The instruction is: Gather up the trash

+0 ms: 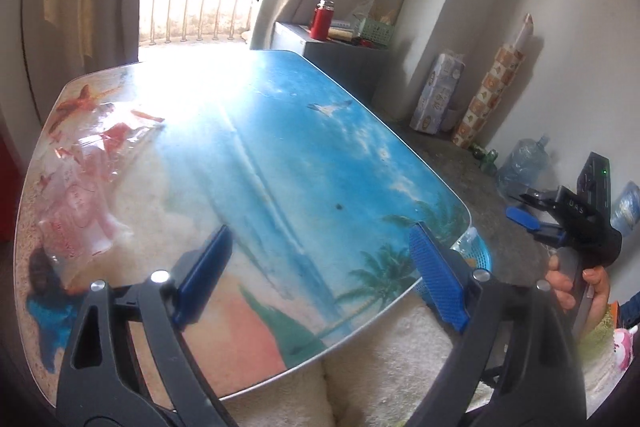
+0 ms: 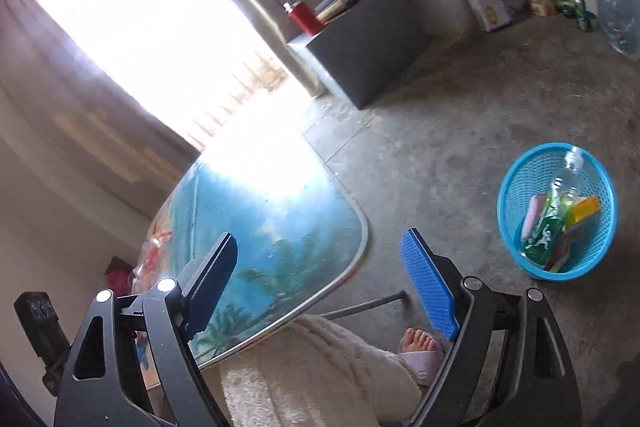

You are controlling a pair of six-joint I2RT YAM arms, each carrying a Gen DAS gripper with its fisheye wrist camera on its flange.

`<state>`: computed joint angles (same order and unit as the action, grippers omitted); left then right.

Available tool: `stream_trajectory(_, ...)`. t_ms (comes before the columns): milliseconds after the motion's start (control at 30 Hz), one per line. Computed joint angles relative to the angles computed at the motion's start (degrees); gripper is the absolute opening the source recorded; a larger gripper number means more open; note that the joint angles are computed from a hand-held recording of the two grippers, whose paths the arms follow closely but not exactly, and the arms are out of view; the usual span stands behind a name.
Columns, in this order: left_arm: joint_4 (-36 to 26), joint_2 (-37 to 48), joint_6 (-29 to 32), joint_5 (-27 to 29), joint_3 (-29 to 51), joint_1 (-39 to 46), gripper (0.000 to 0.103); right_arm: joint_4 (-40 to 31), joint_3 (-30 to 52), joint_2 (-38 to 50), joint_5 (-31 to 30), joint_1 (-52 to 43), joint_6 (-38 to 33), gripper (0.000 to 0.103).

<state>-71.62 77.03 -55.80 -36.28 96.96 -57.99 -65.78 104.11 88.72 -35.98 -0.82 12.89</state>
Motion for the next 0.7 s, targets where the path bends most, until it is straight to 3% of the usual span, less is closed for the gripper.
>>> stream_trajectory(200,-10.8,-10.5,-7.1,-7.3,-4.2,6.5,0.086,-4.3,10.8,7.3,2.2,17.0,1.2,0.082)
stream_trajectory(267,-9.6,-14.1,-3.3,-3.6,-6.3,14.1,0.087,-5.4,12.7,8.6,2.9,20.5,1.8,0.082)
stream_trajectory(367,-3.3,-18.0,7.5,11.5,-10.7,32.2,0.088,-6.5,13.4,9.8,3.8,24.0,2.9,0.082)
stream_trajectory(467,0.1,-17.4,13.0,20.5,-13.2,44.4,0.088,-7.5,12.6,10.8,4.1,26.3,3.7,0.082)
stream_trajectory(633,-0.6,-10.5,20.0,15.3,-14.6,46.4,0.088,-9.0,13.8,12.0,5.9,29.1,5.2,0.082)
stream_trajectory(700,-0.9,-9.7,20.4,13.7,-15.7,44.5,0.081,-10.0,15.8,13.1,6.8,29.7,5.0,0.082)
